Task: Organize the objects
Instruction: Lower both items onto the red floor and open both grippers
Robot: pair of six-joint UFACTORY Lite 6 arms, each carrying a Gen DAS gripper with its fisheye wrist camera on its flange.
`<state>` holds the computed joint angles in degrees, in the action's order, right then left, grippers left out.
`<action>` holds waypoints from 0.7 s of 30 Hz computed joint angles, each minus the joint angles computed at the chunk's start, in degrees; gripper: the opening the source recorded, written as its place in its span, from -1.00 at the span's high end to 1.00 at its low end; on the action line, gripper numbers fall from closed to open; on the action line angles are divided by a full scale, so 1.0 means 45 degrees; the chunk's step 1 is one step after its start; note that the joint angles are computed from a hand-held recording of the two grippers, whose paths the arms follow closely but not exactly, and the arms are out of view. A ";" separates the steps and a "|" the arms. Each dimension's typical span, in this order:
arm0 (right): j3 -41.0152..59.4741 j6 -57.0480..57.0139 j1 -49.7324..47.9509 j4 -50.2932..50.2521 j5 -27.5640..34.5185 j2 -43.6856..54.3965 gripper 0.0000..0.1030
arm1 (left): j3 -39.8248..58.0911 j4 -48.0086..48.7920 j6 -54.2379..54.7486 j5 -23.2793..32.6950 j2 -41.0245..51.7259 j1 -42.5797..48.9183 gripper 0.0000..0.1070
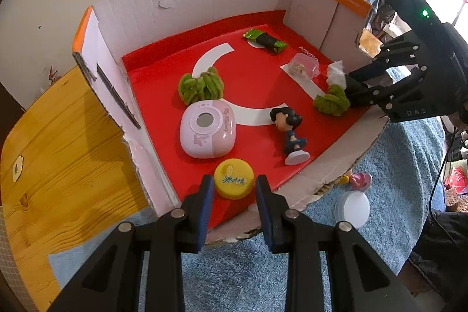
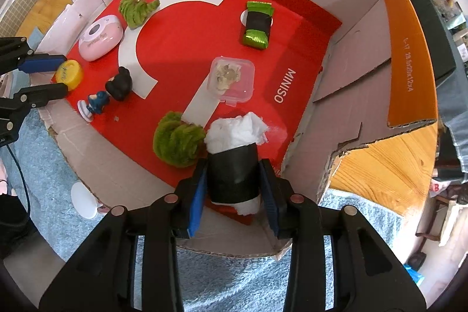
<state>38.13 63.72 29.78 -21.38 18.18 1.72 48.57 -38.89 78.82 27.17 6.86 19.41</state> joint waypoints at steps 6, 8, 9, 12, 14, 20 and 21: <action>-0.0207 0.1017 0.0328 -0.0684 0.0241 -0.0367 0.02 | -0.0067 0.0042 -0.0058 0.0068 -0.0112 -0.0025 0.32; -0.0398 0.1318 0.0410 -0.0871 0.0185 -0.0623 -0.08 | -0.0095 0.0021 -0.0058 0.0086 -0.0155 -0.0034 0.30; -0.0425 0.1520 0.0485 -0.0987 0.0250 -0.0661 -0.08 | -0.0115 0.0051 -0.0090 0.0069 -0.0188 -0.0036 0.30; -0.0499 0.2032 0.0687 -0.1316 0.0358 -0.0735 -0.08 | -0.0137 0.0103 -0.0162 0.0071 -0.0236 -0.0053 0.28; -0.0578 0.2309 0.0773 -0.1452 0.0378 -0.0810 -0.08 | -0.0140 0.0077 -0.0126 0.0086 -0.0251 -0.0034 0.24; -0.0863 0.3321 0.1102 -0.1976 0.0503 -0.1172 -0.08 | 0.0162 0.0186 0.0717 0.0555 -0.0099 0.0207 0.11; -0.0908 0.3589 0.1182 -0.2123 0.0555 -0.1247 -0.09 | 0.0125 0.0048 0.0847 0.0505 -0.0125 0.0260 0.05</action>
